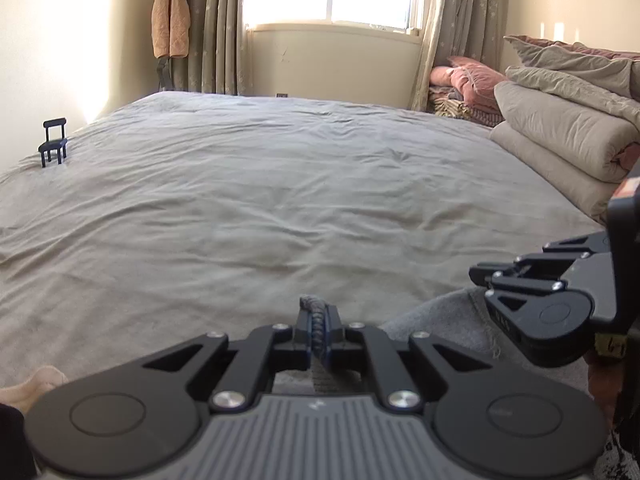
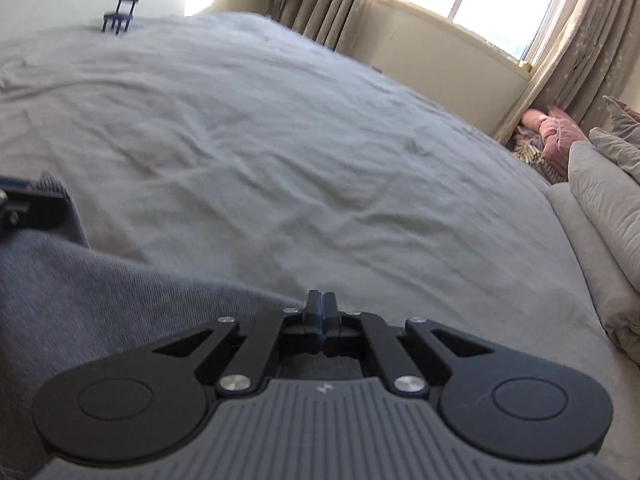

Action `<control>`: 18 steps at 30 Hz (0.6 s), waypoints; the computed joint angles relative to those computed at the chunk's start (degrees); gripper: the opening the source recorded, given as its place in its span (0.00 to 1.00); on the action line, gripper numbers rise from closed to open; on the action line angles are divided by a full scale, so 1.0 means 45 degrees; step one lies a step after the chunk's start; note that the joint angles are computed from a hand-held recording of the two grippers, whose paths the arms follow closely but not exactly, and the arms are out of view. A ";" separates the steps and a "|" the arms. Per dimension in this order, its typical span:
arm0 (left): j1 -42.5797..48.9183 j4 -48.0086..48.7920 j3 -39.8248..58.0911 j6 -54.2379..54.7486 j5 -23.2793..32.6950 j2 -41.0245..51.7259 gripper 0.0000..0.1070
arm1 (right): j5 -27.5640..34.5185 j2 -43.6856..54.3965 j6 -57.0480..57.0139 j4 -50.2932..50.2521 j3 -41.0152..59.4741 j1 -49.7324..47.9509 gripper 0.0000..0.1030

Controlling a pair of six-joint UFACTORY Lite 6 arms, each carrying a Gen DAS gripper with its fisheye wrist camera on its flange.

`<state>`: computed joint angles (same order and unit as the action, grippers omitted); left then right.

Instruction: Fold clothes

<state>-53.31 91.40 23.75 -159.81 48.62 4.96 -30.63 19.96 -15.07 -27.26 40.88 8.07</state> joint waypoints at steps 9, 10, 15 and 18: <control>0.1741 0.2363 -0.1806 -0.3594 -0.1363 -0.1559 0.39 | -0.1313 -0.1696 0.6662 -0.5540 -0.0826 -0.2982 0.26; 0.1866 0.2488 -0.1925 -0.3765 -0.1487 -0.1735 0.44 | -0.1233 -0.1889 0.7729 -0.6873 -0.0879 -0.3385 0.35; 0.2176 0.2873 -0.2397 -0.4254 -0.1948 -0.2553 0.49 | -0.1597 -0.3051 0.7351 -0.9440 -0.2821 -0.4887 0.41; 0.2151 0.3122 -0.2383 -0.4363 -0.2088 -0.2516 0.51 | -0.2130 -0.3634 0.7969 -1.0879 -0.3683 -0.5425 0.41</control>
